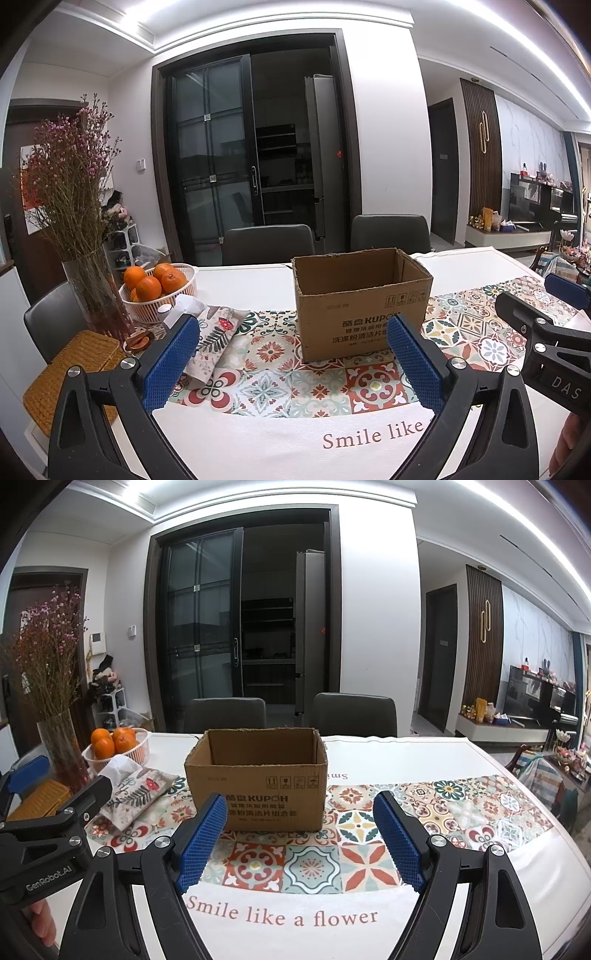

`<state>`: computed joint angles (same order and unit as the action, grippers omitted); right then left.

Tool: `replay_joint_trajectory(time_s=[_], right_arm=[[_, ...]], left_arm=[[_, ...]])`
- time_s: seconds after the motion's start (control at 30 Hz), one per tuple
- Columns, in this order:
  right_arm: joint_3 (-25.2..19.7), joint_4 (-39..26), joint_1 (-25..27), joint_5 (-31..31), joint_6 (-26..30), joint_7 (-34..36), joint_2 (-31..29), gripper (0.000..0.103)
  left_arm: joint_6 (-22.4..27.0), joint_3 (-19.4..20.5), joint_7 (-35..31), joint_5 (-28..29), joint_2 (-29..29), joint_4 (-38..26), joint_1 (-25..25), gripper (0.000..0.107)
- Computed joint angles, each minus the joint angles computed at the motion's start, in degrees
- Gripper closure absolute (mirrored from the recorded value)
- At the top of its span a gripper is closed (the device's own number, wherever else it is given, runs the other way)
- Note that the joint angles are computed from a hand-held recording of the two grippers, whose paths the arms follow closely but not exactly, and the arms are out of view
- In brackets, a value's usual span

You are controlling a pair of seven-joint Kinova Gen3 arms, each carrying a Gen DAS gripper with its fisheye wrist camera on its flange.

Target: Organize rigid objects

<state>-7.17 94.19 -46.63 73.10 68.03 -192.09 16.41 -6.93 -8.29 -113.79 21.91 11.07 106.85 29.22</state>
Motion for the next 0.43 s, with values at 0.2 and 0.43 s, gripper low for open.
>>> replay_joint_trajectory(time_s=[0.2,0.43], right_arm=[[-0.03,0.09,-0.04,0.18,-0.09,-0.18,0.02,0.021],[-0.11,0.47,0.2,0.27,-0.17,-0.34,-0.16,0.021]], left_arm=[[0.0,0.37,0.18,-0.21,-0.04,0.03,-0.36,0.004],[-0.37,-1.99,-1.75,2.08,0.07,0.03,2.1,0.004]])
